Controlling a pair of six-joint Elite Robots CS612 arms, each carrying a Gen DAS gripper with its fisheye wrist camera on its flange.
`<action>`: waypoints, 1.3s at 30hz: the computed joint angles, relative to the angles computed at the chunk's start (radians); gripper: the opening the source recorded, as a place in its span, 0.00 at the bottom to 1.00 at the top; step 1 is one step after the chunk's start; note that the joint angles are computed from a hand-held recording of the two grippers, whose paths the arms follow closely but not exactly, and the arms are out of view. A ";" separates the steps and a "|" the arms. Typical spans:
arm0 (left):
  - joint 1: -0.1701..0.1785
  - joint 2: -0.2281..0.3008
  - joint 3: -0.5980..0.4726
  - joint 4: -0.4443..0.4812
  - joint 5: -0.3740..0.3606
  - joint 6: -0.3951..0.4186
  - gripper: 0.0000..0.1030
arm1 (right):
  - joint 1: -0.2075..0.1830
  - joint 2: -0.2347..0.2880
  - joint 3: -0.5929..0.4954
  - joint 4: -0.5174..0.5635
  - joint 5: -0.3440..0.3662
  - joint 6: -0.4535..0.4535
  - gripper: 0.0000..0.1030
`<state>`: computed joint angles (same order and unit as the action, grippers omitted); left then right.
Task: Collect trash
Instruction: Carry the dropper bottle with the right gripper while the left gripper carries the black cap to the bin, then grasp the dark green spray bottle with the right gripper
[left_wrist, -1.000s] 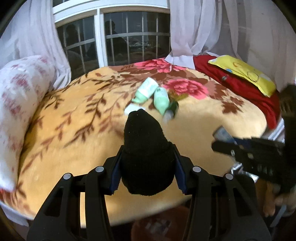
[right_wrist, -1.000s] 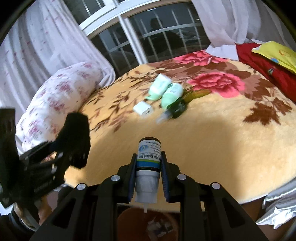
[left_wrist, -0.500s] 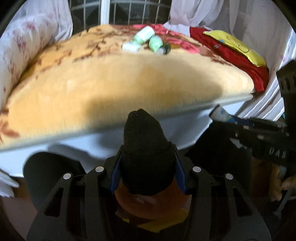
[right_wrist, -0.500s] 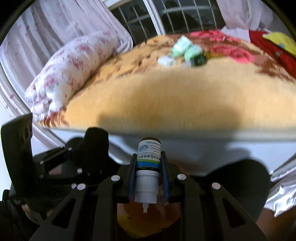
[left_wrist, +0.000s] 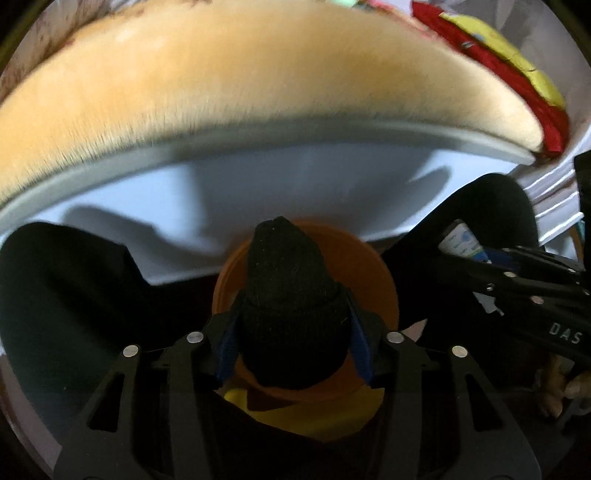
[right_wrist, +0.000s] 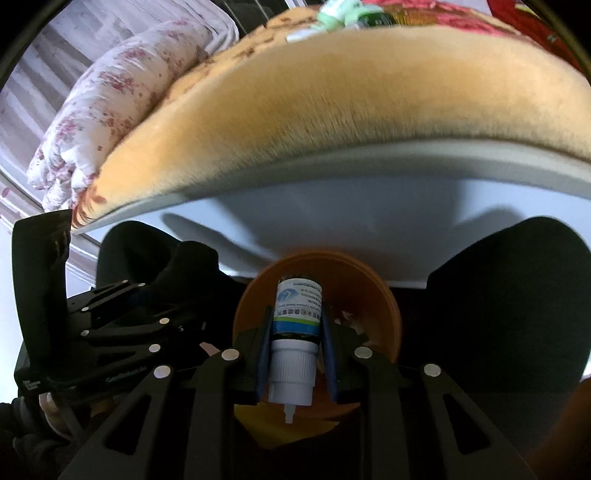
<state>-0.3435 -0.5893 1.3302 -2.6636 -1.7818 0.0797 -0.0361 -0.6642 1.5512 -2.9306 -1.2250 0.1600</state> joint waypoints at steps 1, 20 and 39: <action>-0.001 0.007 -0.014 0.034 0.007 -0.005 0.60 | -0.001 0.004 -0.007 0.019 -0.001 0.004 0.33; 0.000 -0.017 0.018 -0.042 0.014 0.007 0.70 | -0.008 -0.030 0.029 -0.028 -0.025 0.025 0.46; 0.011 0.054 -0.194 -0.341 0.051 -0.065 0.87 | -0.047 0.088 -0.388 0.064 -0.133 0.132 0.57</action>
<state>-0.3322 -0.5352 1.1364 -3.0047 -1.7310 0.0151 -0.0834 -0.5762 1.1632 -2.8662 -1.3584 0.2922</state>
